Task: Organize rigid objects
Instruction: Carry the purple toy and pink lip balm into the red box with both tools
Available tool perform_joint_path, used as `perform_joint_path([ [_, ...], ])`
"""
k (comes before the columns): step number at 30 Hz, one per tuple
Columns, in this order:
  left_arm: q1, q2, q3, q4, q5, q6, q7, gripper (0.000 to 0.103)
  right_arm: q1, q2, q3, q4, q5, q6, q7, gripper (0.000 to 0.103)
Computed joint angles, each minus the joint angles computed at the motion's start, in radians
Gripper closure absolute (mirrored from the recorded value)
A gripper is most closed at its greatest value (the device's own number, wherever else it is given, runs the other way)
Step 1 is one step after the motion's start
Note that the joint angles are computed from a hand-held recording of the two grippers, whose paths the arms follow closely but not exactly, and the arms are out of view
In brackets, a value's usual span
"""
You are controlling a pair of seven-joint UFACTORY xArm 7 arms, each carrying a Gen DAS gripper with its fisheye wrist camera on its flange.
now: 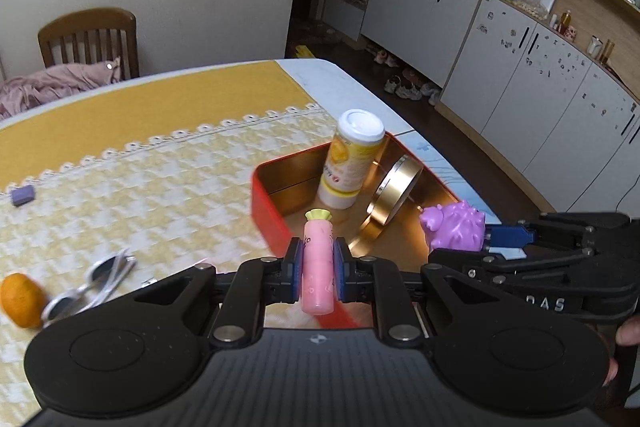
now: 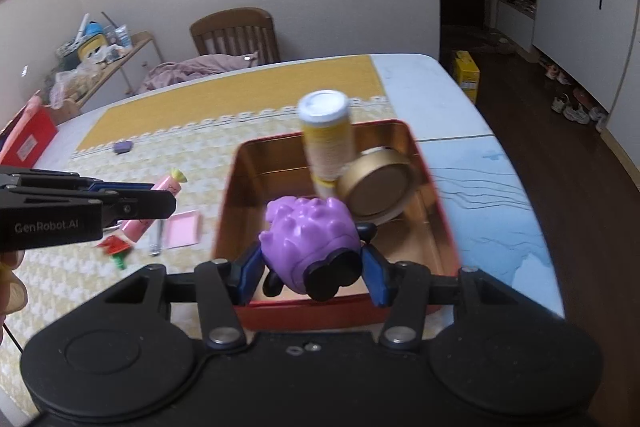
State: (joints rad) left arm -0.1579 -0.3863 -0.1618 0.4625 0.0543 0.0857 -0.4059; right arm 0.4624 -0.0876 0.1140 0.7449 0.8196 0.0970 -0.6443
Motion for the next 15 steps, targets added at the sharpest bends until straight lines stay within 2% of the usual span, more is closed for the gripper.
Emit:
perform_joint_path([
  [4,0.092,0.106,-0.095,0.088,0.074,-0.002,-0.079,0.087,-0.028,0.039,-0.012,0.038,0.022,0.026,-0.061,0.052],
  [8,0.234,0.214,-0.221,0.193,0.291,0.037,-0.276,0.087,-0.079,0.08,0.008,0.076,0.002,0.057,-0.094,0.052],
  [12,0.266,0.309,-0.244,0.284,0.463,0.096,-0.448,0.087,-0.13,0.128,0.03,0.126,-0.049,0.11,-0.091,0.052],
  [15,0.25,0.379,-0.23,0.354,0.606,0.156,-0.562,0.087,-0.16,0.159,0.048,0.156,-0.096,0.143,-0.09,0.052],
])
